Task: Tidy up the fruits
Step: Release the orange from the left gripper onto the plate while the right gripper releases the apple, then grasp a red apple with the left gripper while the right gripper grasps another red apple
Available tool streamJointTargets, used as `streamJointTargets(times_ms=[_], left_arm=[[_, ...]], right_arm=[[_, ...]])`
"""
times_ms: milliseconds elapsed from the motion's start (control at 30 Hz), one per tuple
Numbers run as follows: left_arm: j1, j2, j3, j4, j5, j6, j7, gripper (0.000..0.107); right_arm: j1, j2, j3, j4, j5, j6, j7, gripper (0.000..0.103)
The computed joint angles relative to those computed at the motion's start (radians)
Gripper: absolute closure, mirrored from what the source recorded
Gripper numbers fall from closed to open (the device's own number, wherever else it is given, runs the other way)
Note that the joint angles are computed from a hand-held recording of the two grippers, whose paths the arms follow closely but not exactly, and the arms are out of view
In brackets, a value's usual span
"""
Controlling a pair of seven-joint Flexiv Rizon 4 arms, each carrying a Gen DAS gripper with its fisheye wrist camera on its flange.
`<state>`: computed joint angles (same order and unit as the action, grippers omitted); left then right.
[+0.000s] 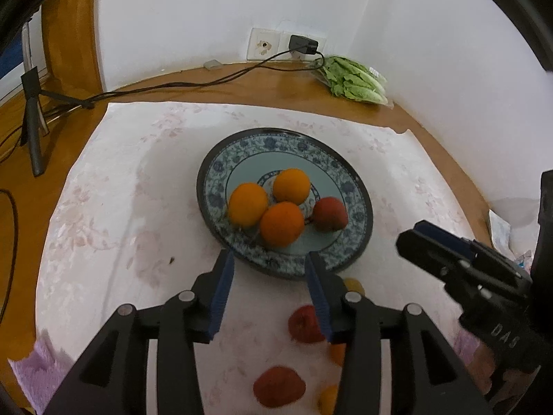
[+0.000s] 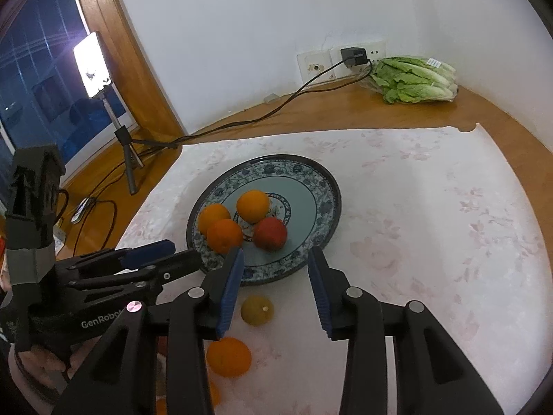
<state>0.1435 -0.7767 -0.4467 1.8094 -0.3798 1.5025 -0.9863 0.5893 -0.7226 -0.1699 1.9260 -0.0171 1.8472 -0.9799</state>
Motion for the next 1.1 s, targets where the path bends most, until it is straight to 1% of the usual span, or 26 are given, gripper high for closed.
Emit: streamJointTargets(times_ms=[167,233,433,600,667,767,867,967,1100], left_arm=[[0.022,0.021,-0.016,0.040,-0.004,-0.012,0.004,0.062],[0.037,0.028,-0.033,0.060,-0.010,-0.012,0.012,0.062],[0.040,0.044,-0.040,0.097,-0.009,-0.006,0.020,0.062],[0.022,0.043,-0.029,0.102,-0.011,-0.012,0.010,0.062],[0.009,0.039,-0.018,0.098,-0.009,-0.018,0.007,0.062],[0.000,0.034,-0.012,0.096,-0.009,-0.025,0.006,0.062],[-0.016,0.033,0.005,0.091,-0.008,-0.029,0.000,0.062],[-0.030,0.031,0.020,0.086,-0.009,-0.026,-0.009,0.062],[-0.027,0.025,0.013,0.083,-0.009,-0.025,-0.008,0.062]], right_arm=[[0.008,0.044,0.003,0.058,0.009,-0.007,-0.003,0.063],[0.025,0.063,-0.009,0.087,0.014,-0.012,-0.005,0.063],[0.077,0.108,-0.038,0.174,0.037,-0.011,-0.005,0.063],[0.104,0.127,-0.049,0.234,0.056,0.007,-0.018,0.063],[0.143,0.134,-0.080,0.262,0.076,0.012,-0.026,0.063],[0.174,0.149,-0.096,0.295,0.092,0.011,-0.040,0.063],[0.235,0.159,-0.139,0.324,0.113,-0.006,-0.043,0.063],[0.254,0.163,-0.143,0.341,0.116,-0.010,-0.038,0.063],[0.281,0.159,-0.156,0.355,0.114,-0.013,-0.042,0.063]])
